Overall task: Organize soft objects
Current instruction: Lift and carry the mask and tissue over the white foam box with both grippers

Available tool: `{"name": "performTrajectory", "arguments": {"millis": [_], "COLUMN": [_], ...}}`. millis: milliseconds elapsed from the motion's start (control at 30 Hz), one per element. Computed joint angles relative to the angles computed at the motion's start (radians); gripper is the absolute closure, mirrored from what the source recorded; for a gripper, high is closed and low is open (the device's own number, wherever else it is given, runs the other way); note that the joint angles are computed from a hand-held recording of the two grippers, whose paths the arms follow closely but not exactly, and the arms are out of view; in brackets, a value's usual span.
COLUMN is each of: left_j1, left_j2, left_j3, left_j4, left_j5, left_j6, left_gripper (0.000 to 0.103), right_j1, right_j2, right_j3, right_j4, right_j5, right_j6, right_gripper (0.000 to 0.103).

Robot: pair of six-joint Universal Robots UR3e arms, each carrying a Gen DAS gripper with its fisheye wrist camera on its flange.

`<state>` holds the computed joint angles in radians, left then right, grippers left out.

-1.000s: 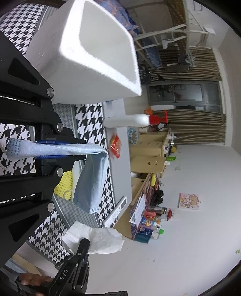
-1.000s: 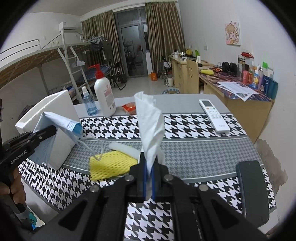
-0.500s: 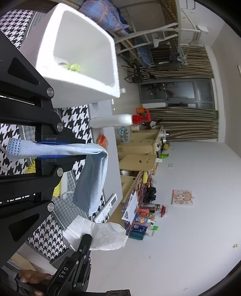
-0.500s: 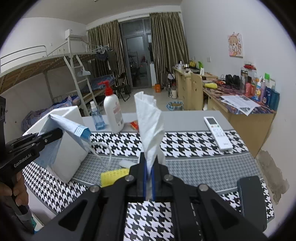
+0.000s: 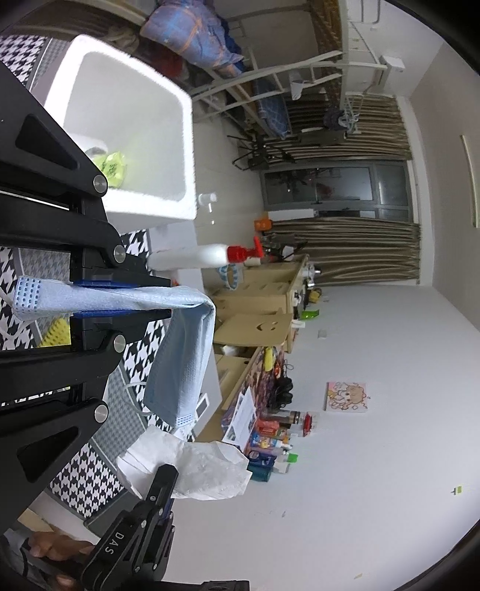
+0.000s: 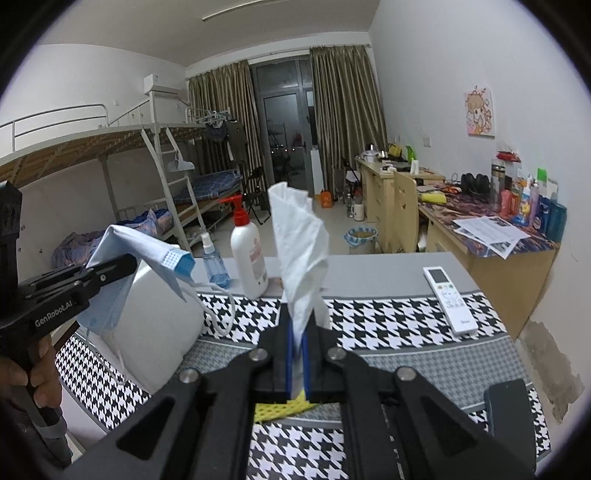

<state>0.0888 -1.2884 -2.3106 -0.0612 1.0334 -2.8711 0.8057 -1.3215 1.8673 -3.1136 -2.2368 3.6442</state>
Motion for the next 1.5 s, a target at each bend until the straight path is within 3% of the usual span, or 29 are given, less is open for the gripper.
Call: {"name": "performTrajectory", "arguments": {"millis": [733,1500], "left_j1": [0.164,0.402], "left_j2": [0.064,0.066], "left_j3": [0.031,0.031], "left_j4": [-0.022,-0.053], "left_j5": [-0.145,-0.288], "left_j6": [0.031,0.076], "left_gripper": [0.094,0.094], "right_j1": [0.045,0.073], "right_j2": [0.135,0.347], "right_j3": [-0.241,-0.637], "right_j4": [0.004,0.183], "right_j5": [-0.019,0.039], "right_j6": [-0.086,-0.14], "right_gripper": [0.096,0.096]}}
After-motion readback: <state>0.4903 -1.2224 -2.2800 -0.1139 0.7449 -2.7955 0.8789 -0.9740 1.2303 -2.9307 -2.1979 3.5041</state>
